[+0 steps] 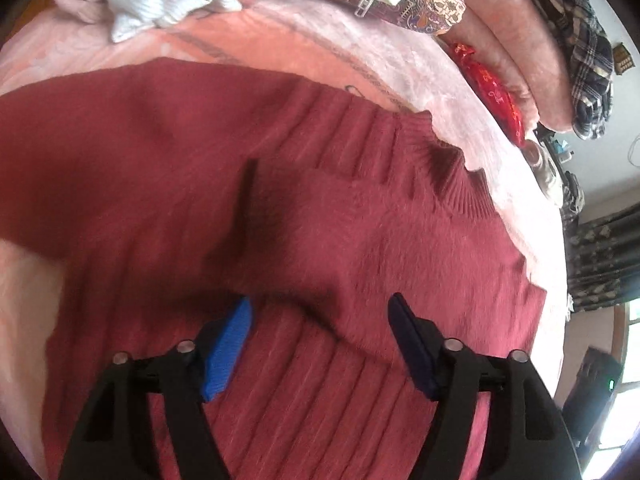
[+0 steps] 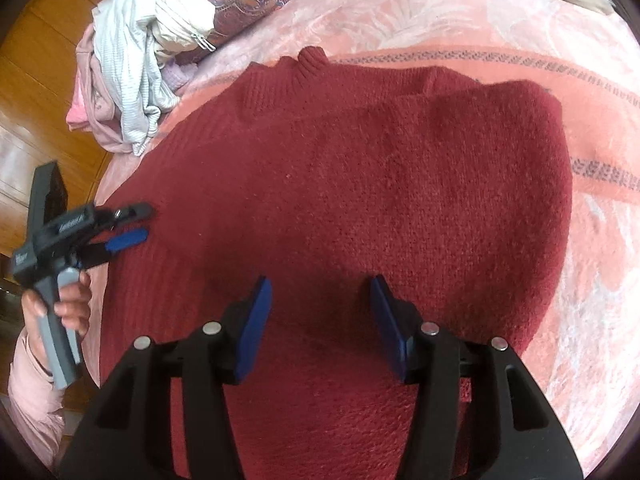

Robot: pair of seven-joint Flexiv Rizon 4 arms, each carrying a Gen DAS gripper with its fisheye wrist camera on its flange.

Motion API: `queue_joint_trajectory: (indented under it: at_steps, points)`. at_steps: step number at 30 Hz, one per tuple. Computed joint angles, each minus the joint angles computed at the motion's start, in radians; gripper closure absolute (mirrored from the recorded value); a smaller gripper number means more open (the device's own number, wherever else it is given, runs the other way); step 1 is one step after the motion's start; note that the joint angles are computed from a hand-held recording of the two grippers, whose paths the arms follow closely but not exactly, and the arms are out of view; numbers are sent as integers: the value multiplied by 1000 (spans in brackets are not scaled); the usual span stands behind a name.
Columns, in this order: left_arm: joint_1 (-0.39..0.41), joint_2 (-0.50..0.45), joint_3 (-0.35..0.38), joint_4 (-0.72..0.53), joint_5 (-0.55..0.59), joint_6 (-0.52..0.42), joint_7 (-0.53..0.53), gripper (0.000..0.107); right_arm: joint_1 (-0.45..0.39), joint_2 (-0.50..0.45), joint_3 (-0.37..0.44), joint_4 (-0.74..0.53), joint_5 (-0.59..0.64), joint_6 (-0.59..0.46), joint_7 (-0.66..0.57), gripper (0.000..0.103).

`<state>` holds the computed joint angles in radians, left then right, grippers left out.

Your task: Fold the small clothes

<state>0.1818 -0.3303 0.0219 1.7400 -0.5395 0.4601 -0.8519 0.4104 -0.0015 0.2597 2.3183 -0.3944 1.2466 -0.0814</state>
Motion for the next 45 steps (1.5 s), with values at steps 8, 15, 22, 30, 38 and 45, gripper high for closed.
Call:
queue_joint_trajectory:
  at_steps: [8,15,22,30,38,45]
  points:
    - [-25,86,-39,121,-218,235,282,95,-3,16,6,25,4,27,-5,52]
    - [-91,150,-26,268,-357,589,726,28,-4,22,9,35,19,36,-11,52]
    - [-26,62,-1,149,-149,513,441,31,-9,43,11,28,35,25,6,50]
    - [-39,141,-21,218,-179,336,508,31,-35,145,28,24,14,-92,31,50]
    - [-79,85,-27,245,-96,445,472,31,-41,150,30,132,168,-30,1,65]
    - [-73,91,-34,256,-117,462,509,32,-47,173,47,127,143,-78,49,69]
